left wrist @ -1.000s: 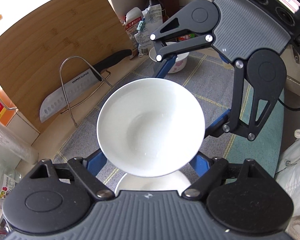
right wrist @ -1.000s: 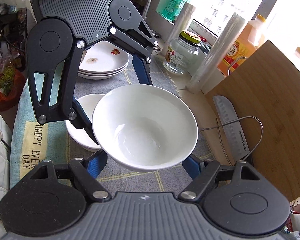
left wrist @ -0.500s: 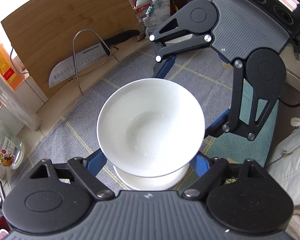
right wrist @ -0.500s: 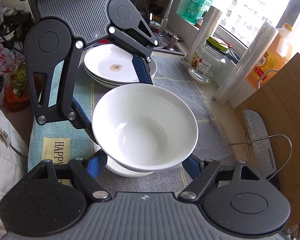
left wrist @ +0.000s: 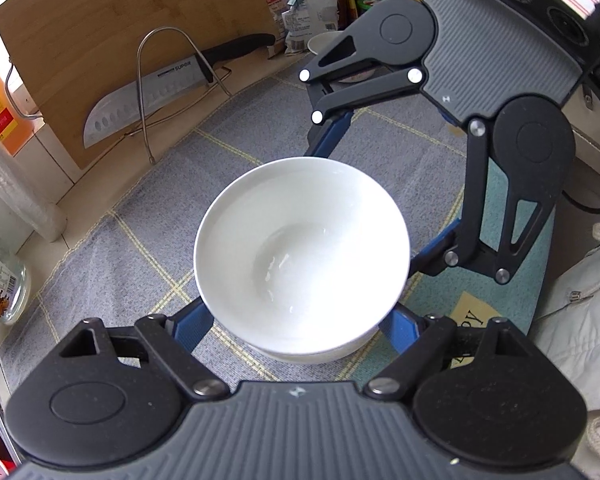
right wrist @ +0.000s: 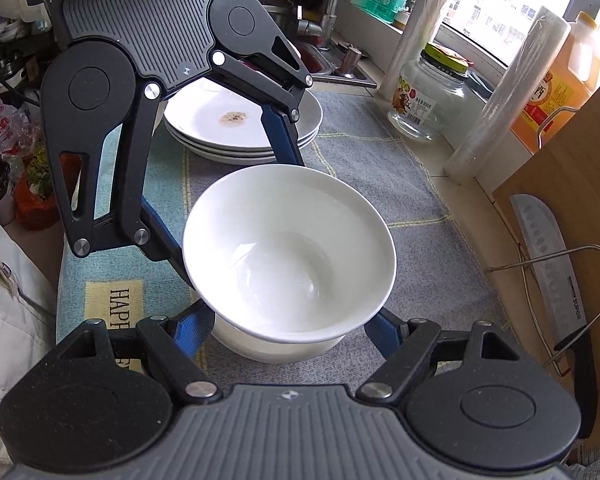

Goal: Organize plates and bowls
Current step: 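Lower the held bowl into the other white bowl with both grippers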

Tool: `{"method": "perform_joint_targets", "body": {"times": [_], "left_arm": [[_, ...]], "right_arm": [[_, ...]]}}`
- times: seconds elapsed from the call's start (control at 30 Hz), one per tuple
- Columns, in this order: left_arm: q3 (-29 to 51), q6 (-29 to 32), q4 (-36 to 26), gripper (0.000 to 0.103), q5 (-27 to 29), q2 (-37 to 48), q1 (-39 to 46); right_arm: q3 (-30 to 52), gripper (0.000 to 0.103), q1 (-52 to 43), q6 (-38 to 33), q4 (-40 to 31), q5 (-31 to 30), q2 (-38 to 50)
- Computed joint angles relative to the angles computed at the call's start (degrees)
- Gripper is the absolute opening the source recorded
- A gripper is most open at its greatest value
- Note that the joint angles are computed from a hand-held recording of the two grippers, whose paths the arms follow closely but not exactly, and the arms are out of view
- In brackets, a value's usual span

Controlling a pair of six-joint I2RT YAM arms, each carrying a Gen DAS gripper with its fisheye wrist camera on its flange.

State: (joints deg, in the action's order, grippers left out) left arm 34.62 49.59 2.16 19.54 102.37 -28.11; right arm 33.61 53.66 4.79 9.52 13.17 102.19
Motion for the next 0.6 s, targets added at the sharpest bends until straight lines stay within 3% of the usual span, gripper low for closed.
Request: {"method": "perform_joint_targets", "body": {"times": [0.6], "left_arm": [[2.45, 0.55, -2.69, 0.088, 0.67, 2.69, 0.33]], "right_arm": [[0.45, 0.085, -1.65, 2.1, 1.34, -3.46, 1.78]]}}
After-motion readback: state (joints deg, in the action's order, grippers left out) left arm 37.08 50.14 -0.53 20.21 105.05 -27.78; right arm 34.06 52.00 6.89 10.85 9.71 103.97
